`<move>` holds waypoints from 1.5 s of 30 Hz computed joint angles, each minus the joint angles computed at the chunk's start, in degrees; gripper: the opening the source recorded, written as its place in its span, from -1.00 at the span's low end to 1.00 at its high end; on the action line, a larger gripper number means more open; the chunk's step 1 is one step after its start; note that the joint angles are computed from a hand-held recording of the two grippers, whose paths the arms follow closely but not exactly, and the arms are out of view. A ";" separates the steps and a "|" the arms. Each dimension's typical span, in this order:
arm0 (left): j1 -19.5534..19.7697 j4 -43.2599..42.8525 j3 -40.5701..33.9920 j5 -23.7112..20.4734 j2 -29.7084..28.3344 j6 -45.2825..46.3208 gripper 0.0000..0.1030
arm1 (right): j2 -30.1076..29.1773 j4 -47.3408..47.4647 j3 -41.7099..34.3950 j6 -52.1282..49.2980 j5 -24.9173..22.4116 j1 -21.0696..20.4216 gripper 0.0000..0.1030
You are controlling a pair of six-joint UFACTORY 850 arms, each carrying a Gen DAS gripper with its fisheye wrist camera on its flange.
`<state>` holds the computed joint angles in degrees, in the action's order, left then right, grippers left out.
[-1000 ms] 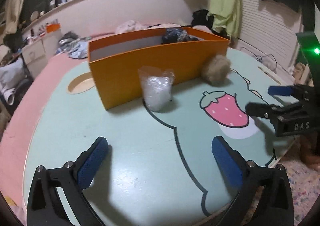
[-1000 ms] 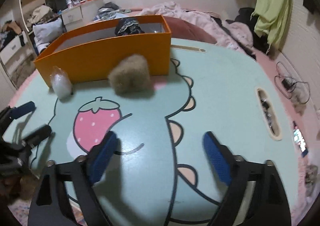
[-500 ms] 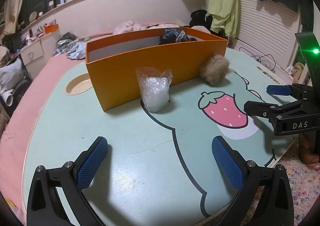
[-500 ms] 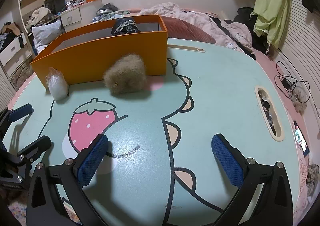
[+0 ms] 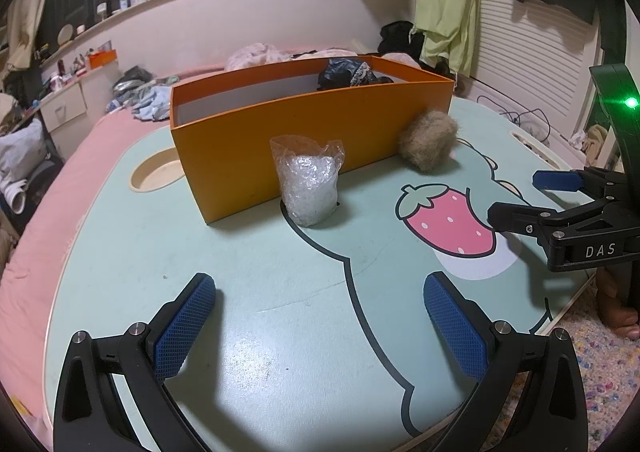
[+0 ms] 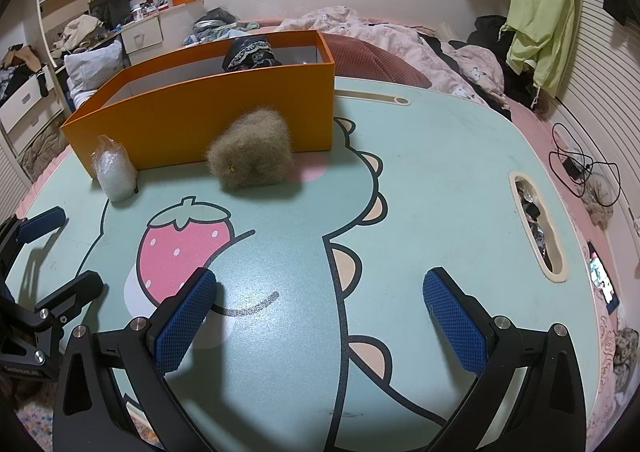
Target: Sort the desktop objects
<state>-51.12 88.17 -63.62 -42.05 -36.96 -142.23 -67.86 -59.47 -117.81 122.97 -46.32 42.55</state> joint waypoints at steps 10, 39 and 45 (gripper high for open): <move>-0.01 0.05 0.03 -0.02 -0.01 -0.06 1.00 | -0.24 0.08 -0.36 -0.12 -0.18 0.06 0.99; -0.07 0.15 -0.07 -0.10 -0.09 -0.10 1.00 | 0.02 0.17 -0.97 -2.56 0.59 -0.46 0.99; -0.07 0.23 -0.02 -0.09 -0.08 -0.18 1.00 | -0.21 -1.04 -1.00 -2.12 1.10 -0.49 0.99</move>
<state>-51.19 88.39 -63.64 -42.14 -37.04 -142.41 -68.07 -60.51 -118.80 120.85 -45.22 42.07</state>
